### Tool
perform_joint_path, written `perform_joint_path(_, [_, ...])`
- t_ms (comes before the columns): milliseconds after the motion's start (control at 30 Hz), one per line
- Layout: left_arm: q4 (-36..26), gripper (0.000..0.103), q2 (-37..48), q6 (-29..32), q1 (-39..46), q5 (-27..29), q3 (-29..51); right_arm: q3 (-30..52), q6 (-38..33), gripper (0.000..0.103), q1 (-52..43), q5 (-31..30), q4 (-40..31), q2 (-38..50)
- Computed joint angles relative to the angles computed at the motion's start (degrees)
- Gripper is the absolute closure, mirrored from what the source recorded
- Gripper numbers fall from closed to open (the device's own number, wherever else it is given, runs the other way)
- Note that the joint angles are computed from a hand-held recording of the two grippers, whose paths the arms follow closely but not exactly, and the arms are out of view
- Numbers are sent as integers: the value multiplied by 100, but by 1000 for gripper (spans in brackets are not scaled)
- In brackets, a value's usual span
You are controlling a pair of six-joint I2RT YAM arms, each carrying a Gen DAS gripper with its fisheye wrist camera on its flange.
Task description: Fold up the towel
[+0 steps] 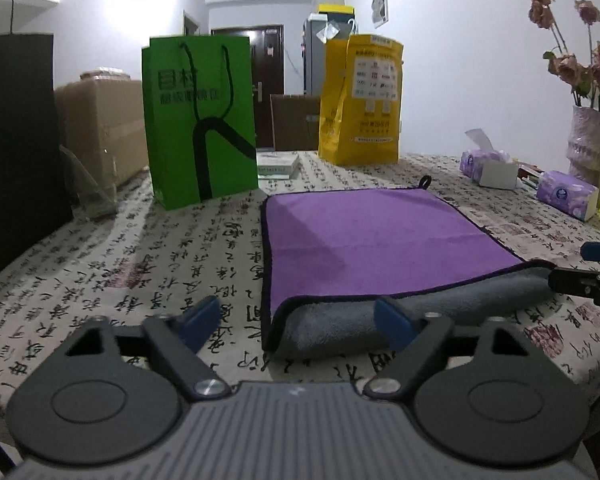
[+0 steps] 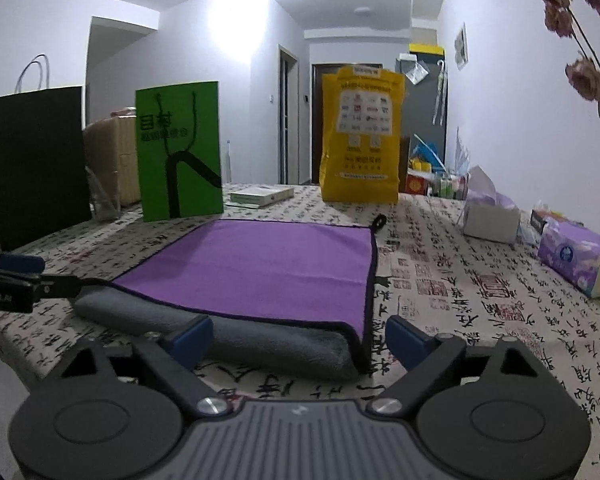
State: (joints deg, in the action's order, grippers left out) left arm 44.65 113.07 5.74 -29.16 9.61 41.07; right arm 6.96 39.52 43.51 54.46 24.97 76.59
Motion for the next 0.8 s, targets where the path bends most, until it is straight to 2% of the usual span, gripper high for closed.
perform_joint_path(133, [-537, 36, 241, -19, 24, 43, 535, -127, -497, 22, -584, -471, 533, 60])
perform_joint_path(233, [-1128, 61, 397, 27, 41, 141, 956, -145, -825, 33, -1100, -893, 1001, 333])
perform_joint_path(267, [-1319, 72, 426, 64, 56, 220, 1056, -137, -898, 41, -1243, -1017, 1132, 444])
perform_joint_path(333, [-1414, 75, 450, 129, 65, 285, 1088, -99, -993, 48, -1493, -1273, 1309, 660])
perform_joint_path(433, [-1379, 82, 430, 237, 75, 348, 1020, -11, -1029, 71, -1662, -1531, 1291, 856])
perform_joint_path(500, [-1340, 97, 398, 269, 96, 363, 968, 44, -1034, 89, -1673, -1596, 1213, 928])
perform_joint_path(567, [-1207, 97, 358, 251, 122, 345, 894, 52, -1008, 97, -1620, -1477, 1185, 892])
perform_joint_path(800, [-1258, 97, 368, 131, 103, 217, 1173, 138, -1417, 97, -1916, -1602, 928, 441])
